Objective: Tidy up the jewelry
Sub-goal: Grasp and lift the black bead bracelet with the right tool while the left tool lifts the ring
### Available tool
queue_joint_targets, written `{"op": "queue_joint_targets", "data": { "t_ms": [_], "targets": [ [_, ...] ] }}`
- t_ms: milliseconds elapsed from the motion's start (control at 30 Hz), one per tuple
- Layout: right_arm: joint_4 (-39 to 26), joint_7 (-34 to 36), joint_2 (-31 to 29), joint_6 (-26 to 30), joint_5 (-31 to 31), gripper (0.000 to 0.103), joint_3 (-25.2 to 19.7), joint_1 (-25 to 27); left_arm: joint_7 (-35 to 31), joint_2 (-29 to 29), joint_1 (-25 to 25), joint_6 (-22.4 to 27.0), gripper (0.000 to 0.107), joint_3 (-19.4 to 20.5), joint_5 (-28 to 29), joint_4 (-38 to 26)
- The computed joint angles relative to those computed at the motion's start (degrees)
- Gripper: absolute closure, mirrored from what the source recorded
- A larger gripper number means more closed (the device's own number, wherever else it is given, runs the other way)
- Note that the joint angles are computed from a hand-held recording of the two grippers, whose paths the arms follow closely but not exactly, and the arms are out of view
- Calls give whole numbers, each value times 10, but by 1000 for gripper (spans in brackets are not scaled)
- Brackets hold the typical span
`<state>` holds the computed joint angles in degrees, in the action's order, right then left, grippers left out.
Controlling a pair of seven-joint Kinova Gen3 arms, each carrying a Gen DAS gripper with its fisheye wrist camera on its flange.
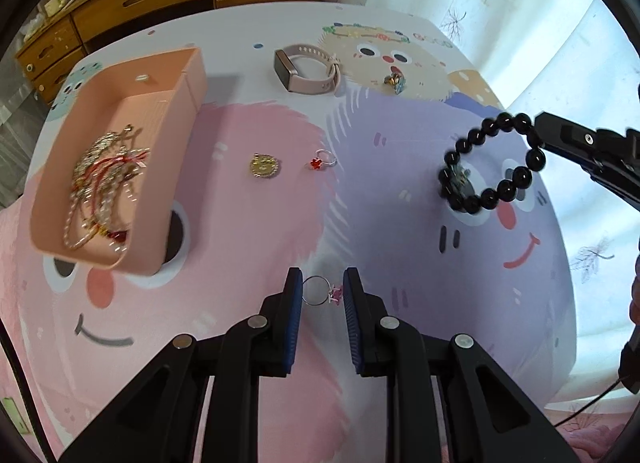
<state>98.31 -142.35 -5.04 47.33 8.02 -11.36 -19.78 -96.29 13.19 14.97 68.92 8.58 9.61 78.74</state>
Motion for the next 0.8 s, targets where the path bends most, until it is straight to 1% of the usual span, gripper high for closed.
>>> {"op": "queue_joint_targets", "data": {
  "t_ms": [167, 267, 467, 600, 633, 667, 800],
  "targets": [
    [-37, -36, 10, 17, 40, 89, -19, -15, -37, -30, -33, 20, 89, -7, 34, 1],
    [-59, -56, 15, 29, 64, 89, -26, -29, -57, -29, -52, 63, 89, -12, 50, -24],
    [-108, -93, 31, 43, 112, 89, -38, -63, -101, -32, -84, 123, 89, -23, 63, -77],
    [-160, -114, 55, 65, 170, 89, -47, -101, -144, -43, -114, 136, 89, -34, 83, -102],
    [-167, -117, 58, 66, 178, 91, -45, -109, -150, -41, -119, 140, 89, -35, 87, -110],
    [-172, -120, 60, 58, 187, 99, -44, -118, -160, -41, -127, 143, 89, -38, 94, -119],
    [-204, -122, 79, 39, 235, 99, -41, -152, -187, -30, -156, 150, 89, -44, 125, -153]
  ]
}}
